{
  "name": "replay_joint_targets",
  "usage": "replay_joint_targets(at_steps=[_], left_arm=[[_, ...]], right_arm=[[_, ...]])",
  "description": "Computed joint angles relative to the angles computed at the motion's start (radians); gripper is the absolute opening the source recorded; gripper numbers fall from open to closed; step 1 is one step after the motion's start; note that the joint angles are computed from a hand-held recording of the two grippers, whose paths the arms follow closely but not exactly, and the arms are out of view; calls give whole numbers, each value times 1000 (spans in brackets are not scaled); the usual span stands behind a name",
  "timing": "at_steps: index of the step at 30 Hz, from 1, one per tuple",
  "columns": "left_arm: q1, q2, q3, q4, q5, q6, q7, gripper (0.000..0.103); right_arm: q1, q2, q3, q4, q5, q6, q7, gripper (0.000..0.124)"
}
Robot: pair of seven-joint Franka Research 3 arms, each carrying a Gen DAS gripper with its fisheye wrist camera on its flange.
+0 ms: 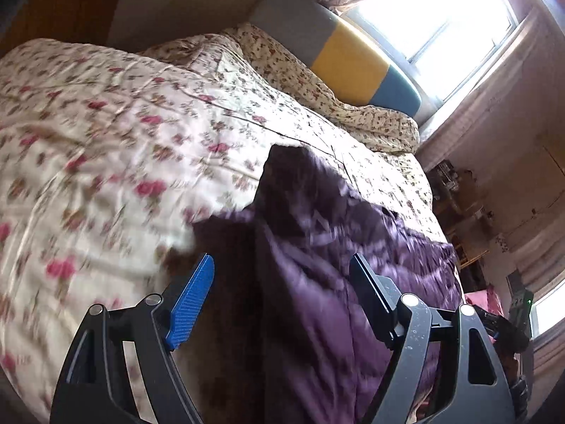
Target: Fold large clothes
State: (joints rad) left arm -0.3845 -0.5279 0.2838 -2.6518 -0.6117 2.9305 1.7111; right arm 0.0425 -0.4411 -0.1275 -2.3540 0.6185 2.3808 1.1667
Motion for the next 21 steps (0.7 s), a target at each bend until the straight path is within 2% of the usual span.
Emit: replay_joint_targets(at_steps=[2, 3, 5, 7, 9, 11, 12, 14, 16, 18, 21], left_arm=[[-44, 65, 44, 65, -35, -6, 37, 77], [-66, 93, 65, 96, -65, -20, 72, 74], [-50, 135, 51, 136, -83, -51, 91, 70], [-37, 181, 43, 178, -104, -96, 117, 56], [-4, 219, 12, 204, -84, -120, 127, 24], [45, 235, -40, 203, -46, -111, 97, 12], [79, 246, -77, 196, -13, -92, 60, 10], [111, 256, -114, 183, -27, -68, 36, 9], [145, 271, -151, 172, -46, -39, 3, 9], [196, 285, -208, 158, 5, -9, -59, 9], [192, 293, -213, 144, -8, 11, -57, 9]], right_arm=[[14, 57, 11, 39, 24, 34, 17, 66], [24, 95, 18, 66, 40, 52, 30, 66], [32, 139, 33, 97, 39, 75, 45, 66], [36, 186, 62, 125, 0, 113, 84, 67], [43, 212, 78, 134, -32, 134, 99, 47], [47, 217, 97, 112, -83, 195, 107, 25], [48, 217, 107, 96, -110, 238, 116, 21], [49, 224, 118, 78, -159, 294, 143, 16], [43, 246, 138, 75, -234, 351, 200, 14], [36, 283, 155, 87, -319, 395, 260, 13], [46, 349, 144, 118, -358, 405, 303, 13]])
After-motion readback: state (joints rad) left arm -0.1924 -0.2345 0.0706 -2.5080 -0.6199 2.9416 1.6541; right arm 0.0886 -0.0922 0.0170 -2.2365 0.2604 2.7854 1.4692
